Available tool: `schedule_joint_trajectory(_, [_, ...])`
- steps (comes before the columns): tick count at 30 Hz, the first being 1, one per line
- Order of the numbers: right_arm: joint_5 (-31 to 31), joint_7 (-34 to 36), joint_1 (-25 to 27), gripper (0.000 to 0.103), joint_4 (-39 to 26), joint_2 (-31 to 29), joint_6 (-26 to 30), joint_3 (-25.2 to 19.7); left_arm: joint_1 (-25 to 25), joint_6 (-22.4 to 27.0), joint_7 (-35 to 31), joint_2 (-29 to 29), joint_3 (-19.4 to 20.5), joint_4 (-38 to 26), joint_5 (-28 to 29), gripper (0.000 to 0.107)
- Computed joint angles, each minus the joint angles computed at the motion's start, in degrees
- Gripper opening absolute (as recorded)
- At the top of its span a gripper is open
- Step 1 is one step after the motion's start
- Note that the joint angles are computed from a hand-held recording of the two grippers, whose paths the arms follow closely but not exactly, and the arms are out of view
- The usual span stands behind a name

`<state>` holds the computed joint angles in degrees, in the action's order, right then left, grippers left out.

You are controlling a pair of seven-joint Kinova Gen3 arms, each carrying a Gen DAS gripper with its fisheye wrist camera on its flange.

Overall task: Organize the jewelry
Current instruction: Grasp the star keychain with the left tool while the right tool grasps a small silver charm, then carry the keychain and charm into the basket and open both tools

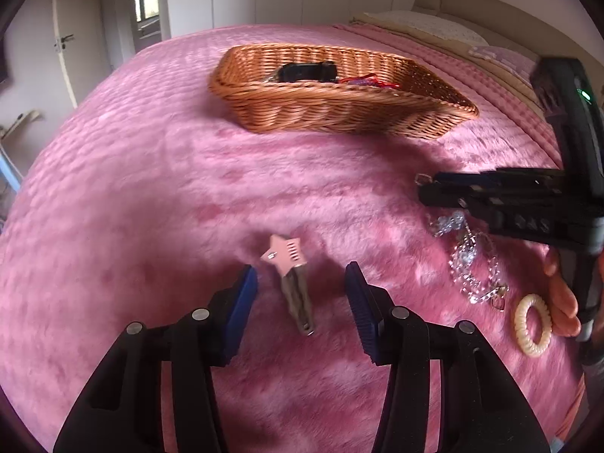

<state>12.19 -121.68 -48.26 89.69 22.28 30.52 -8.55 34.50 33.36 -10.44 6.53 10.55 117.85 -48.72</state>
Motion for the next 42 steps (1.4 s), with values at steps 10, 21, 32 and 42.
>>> schedule_joint_trajectory(10, [1.2,-2.0,0.0,0.03,2.6,-1.6,-2.0,0.6,-0.9,0.0,0.1,0.5,0.0,-0.7,0.9,0.047])
schedule_joint_trajectory(21, [15.0,-14.3,-8.6,0.008,0.1,0.3,3.4,5.4,2.5,4.3,5.0,2.0,-0.6,-1.5,-3.6,0.015])
schedule_joint_trajectory(32, [18.9,-22.9,-6.4,0.008,8.3,-6.8,-2.4,3.6,3.4,3.2,13.1,-1.2,1.6,1.8,-11.5,0.014])
schedule_joint_trajectory(42, [28.6,-31.3,-3.7,0.008,7.5,-13.3,-1.2,0.5,1.6,6.2,12.8,-4.6,5.4,-3.1,-15.8,0.014])
